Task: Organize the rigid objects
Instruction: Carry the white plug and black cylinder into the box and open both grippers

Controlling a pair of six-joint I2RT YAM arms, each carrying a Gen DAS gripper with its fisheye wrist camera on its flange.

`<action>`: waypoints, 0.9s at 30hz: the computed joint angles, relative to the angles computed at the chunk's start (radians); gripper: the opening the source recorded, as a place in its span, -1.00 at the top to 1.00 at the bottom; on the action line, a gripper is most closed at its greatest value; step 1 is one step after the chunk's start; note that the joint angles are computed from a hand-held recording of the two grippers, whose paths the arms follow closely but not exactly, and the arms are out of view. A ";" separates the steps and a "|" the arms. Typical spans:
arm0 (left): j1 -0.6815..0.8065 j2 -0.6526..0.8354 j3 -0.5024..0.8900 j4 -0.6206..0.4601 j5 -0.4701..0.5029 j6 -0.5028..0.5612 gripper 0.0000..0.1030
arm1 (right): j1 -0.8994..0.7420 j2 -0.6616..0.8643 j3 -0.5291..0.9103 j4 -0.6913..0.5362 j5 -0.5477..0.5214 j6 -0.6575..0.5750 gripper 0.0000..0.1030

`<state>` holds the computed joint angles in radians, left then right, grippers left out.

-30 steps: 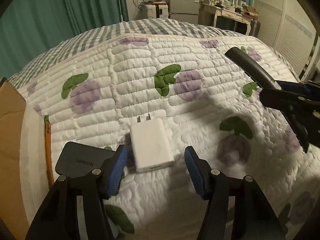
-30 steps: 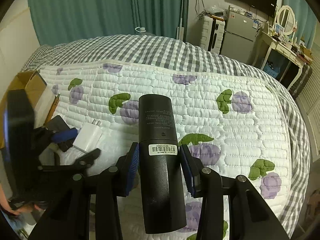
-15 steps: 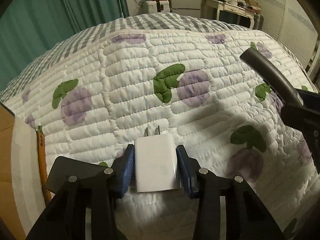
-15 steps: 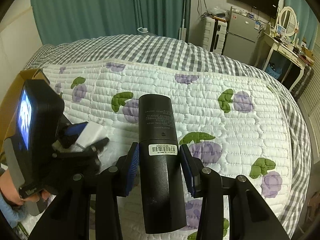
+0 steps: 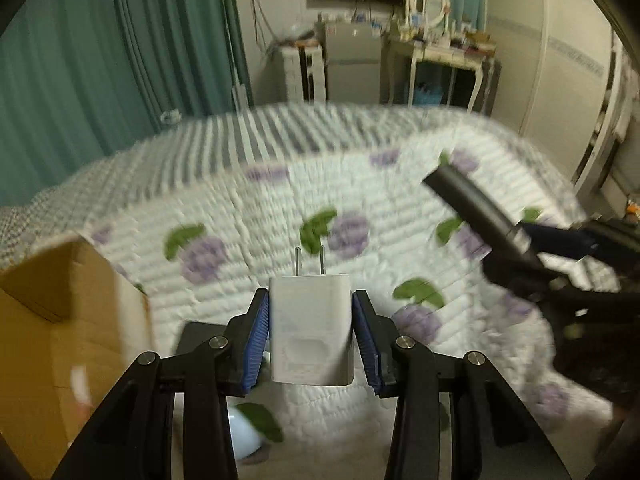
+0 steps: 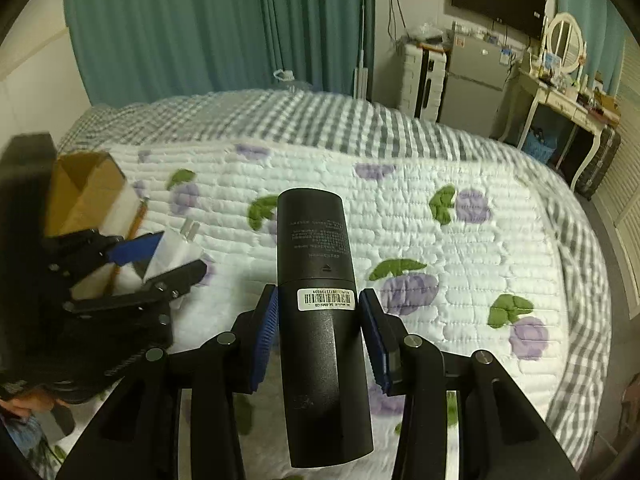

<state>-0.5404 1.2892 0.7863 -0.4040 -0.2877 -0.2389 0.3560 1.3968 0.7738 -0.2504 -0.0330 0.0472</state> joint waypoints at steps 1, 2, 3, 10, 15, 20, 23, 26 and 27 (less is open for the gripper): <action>-0.002 -0.045 0.009 -0.033 -0.003 0.005 0.19 | 0.019 -0.027 0.002 -0.018 0.023 0.010 0.22; 0.008 -0.096 0.018 -0.068 0.005 0.021 0.19 | 0.043 -0.060 0.010 -0.045 0.047 0.027 0.22; 0.019 -0.134 0.033 -0.097 0.012 0.032 0.19 | 0.058 -0.082 0.019 -0.069 0.058 0.040 0.22; 0.187 -0.401 0.121 -0.324 0.094 0.158 0.19 | 0.271 -0.170 0.172 -0.267 0.231 0.149 0.22; 0.507 -0.516 0.121 -0.420 0.290 0.341 0.19 | 0.479 -0.107 0.327 -0.355 0.352 0.243 0.22; 0.839 -0.521 0.067 -0.428 0.484 0.542 0.19 | 0.630 0.041 0.460 -0.353 0.398 0.312 0.22; 0.981 -0.475 0.026 -0.392 0.556 0.633 0.19 | 0.682 0.140 0.523 -0.331 0.398 0.339 0.22; 1.055 -0.423 -0.016 -0.337 0.575 0.686 0.19 | 0.711 0.231 0.580 -0.317 0.388 0.351 0.22; 1.070 -0.400 -0.034 -0.311 0.575 0.699 0.19 | 0.719 0.264 0.601 -0.313 0.382 0.357 0.22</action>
